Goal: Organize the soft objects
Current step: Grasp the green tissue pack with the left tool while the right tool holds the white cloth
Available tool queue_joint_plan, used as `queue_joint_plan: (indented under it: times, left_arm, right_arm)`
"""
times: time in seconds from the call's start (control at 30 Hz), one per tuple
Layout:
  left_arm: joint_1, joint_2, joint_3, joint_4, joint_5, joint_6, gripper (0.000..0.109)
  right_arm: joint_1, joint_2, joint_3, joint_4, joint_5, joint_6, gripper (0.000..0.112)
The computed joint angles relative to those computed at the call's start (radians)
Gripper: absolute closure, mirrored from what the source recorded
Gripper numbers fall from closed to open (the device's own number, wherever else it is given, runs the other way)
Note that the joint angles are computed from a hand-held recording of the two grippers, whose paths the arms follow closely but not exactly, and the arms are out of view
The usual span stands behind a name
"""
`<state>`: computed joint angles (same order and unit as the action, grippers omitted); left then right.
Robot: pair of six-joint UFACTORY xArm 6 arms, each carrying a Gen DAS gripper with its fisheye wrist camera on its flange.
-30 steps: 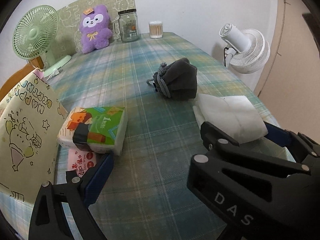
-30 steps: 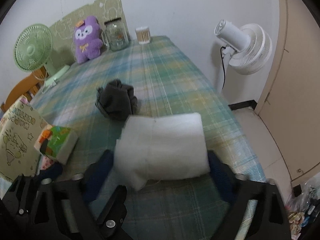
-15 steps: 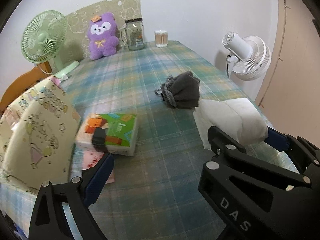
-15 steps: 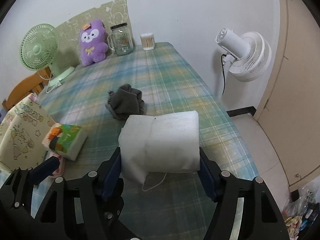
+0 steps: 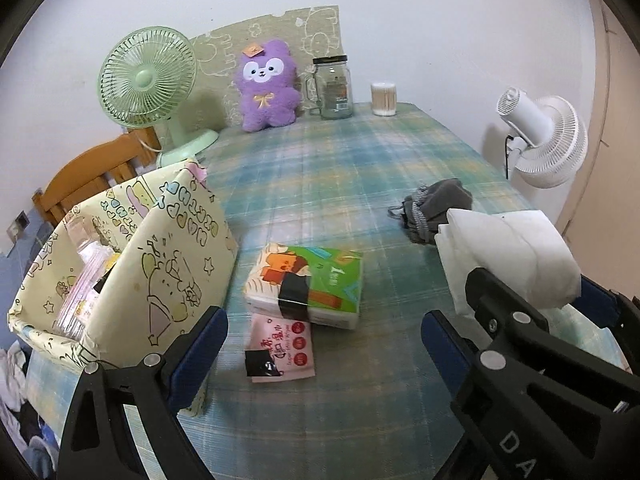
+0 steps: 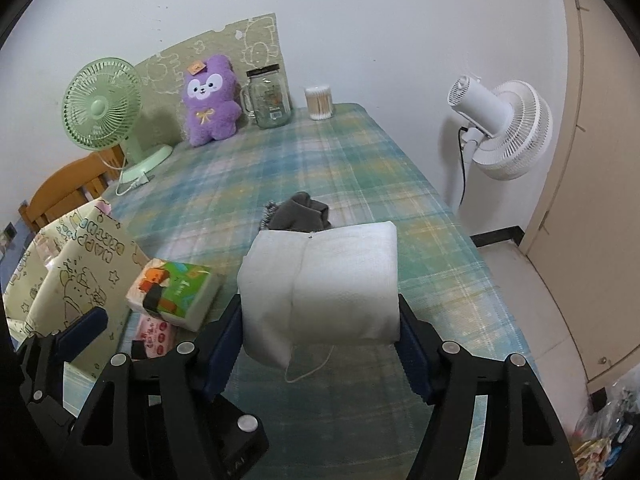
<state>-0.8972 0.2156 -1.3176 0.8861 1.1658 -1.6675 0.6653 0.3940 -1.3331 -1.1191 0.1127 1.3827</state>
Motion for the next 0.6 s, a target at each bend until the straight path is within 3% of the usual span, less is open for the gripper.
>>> queue_joint_plan:
  times: [0.27,0.5,0.6]
  left_arm:
    - [0.009,0.007,0.002,-0.005,0.014,-0.020,0.009]
    - [0.040,0.015,0.017,-0.016,-0.054,-0.036,0.009]
    - [0.046,0.041,-0.005,-0.014,-0.031,-0.046,0.009]
  right_arm:
    - [0.011,0.029,-0.027,0.086,0.015,-0.081,0.040]
    - [0.017,0.056,-0.052,0.144,0.042,-0.118,0.040]
    - [0.017,0.063,-0.056,0.157,0.053,-0.123,0.040]
